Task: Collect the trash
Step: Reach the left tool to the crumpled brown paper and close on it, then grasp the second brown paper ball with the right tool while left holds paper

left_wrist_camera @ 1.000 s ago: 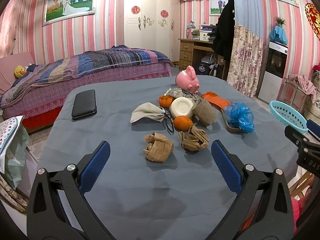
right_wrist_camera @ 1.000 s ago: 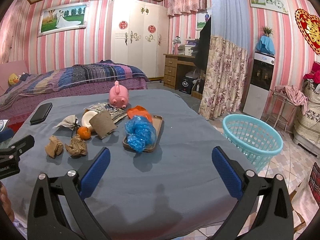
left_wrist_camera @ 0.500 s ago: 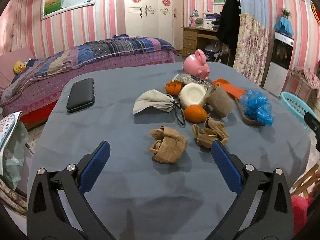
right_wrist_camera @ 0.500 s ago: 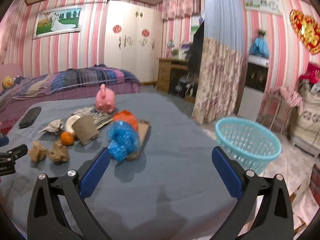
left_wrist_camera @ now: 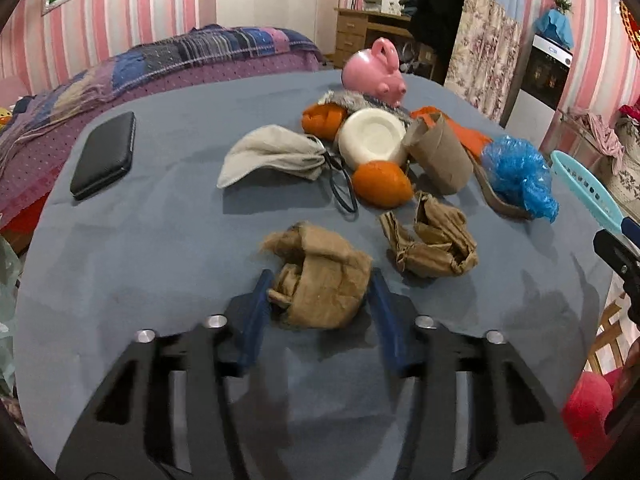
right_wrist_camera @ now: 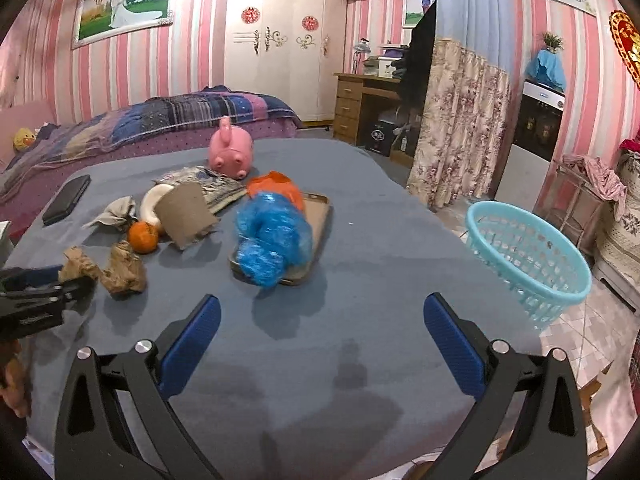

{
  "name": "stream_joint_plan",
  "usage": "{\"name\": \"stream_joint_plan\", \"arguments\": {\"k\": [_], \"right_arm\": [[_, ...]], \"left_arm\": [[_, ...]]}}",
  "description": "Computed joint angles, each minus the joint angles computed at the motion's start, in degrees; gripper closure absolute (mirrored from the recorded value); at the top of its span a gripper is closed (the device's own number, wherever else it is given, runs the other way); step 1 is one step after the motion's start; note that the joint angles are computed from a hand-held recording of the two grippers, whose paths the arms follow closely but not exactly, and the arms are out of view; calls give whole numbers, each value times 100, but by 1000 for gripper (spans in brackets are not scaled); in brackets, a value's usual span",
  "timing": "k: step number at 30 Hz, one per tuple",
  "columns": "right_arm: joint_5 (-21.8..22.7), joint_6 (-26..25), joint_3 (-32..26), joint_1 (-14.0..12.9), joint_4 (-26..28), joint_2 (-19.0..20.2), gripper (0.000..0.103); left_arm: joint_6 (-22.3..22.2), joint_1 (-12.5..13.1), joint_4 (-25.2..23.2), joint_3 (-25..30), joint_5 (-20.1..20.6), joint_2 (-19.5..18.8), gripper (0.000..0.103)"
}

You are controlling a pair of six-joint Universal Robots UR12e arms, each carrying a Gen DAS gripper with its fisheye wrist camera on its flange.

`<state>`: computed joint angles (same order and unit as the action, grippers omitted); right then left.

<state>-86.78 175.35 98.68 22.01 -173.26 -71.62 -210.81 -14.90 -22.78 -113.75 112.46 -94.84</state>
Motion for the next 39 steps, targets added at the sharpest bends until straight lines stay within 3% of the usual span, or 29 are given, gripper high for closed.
{"name": "stream_joint_plan", "arguments": {"k": [3,9,13,17,24,26,28,29,30,39], "right_arm": [[5,-108,-36,96,87,20,4],[264,-227,-154,293,271,96,4],[472,-359,-275,450,474,192,4],[457,-424,-450,584,730,325,4],[244,-546,-860,789,1094,590,5],[283,-558,-918,809,1195,613,14],[370,-707,-1006,830,1357,649,32],[470,-788,-1039,821,1450,659,49],[540,-816,-1050,813,1496,658,53],[1057,-608,-725,428,940,343,54]], "left_arm": [[113,-3,140,-56,-18,46,58],[284,-24,163,-268,651,317,58],[69,103,-40,-444,943,551,58],[-217,323,-7,-669,782,770,58],[-106,401,51,-767,829,769,58],[-55,410,86,-770,815,755,57],[-42,408,34,-749,818,736,57],[-40,406,-13,-723,831,719,57],[-35,401,-45,-704,844,710,57],[62,214,-80,-314,1038,524,57]]}}
